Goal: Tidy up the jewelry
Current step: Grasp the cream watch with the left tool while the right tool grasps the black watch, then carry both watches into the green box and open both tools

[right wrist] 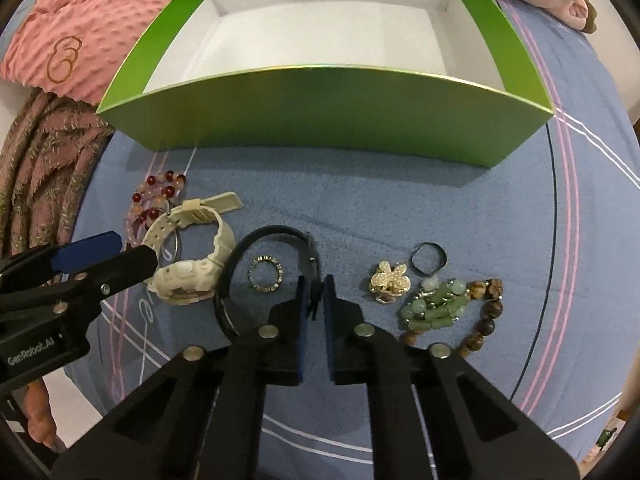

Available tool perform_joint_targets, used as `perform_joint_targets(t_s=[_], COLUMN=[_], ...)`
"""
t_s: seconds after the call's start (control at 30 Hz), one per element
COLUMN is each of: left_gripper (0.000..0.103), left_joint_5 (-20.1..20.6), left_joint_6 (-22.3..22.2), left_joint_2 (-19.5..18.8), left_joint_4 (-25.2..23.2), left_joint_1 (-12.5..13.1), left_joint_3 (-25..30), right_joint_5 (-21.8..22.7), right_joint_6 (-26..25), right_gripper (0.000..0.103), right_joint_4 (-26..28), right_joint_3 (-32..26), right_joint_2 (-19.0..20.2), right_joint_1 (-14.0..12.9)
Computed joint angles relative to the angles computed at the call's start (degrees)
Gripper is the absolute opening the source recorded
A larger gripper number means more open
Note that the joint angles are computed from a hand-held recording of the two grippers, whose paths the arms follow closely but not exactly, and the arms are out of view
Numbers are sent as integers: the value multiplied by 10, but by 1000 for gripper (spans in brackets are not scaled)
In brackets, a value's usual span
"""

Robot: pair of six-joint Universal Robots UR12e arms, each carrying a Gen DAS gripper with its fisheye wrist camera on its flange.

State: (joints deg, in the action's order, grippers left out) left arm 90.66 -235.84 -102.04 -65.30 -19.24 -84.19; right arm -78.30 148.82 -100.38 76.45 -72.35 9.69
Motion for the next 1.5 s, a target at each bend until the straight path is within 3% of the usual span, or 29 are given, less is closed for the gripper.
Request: perform_joint_targets(t_s=[0.07, 0.13, 0.23, 0.53, 0.77, 0.9, 1.1, 1.27, 1.5], left_gripper=[46, 35, 31, 30, 29, 17, 16, 16, 8], left_joint_5=[-1, -10, -18, -63, -55, -58, -73, -62, -43], left_joint_6=[4, 5, 11, 12, 7, 7, 1, 5, -3], left_joint_2=[-1, -3, -4, 4, -4, -4, 2, -3, 7], left_joint_4=[2, 5, 9, 22, 20, 21, 33, 30, 55], left_joint_1=[0, 1, 1, 0, 2, 2, 3, -1, -1], left_joint_3=[0, 1, 0, -18, -10, -11, -27, -21, -31], right_joint_5=[0, -3, -6, -6, -3, -2, -2, -8, 14], right_joint_6=[0, -6, -13, -9, -13, -10, -10, -9, -6], right_gripper=[6, 6, 6, 6, 6, 6, 6, 6, 5], right_joint_4=[-2, -7, -14, -16, -25, -25, -24, -25, -32], right_joint_3=[3, 9, 19, 23, 37, 42, 45, 48, 51], right_joint_2=[-1, -6, -13, -15, -23, -25, -29, -30, -36], right_joint_1=[-1, -1, -1, 1, 0, -1, -4, -2, -9])
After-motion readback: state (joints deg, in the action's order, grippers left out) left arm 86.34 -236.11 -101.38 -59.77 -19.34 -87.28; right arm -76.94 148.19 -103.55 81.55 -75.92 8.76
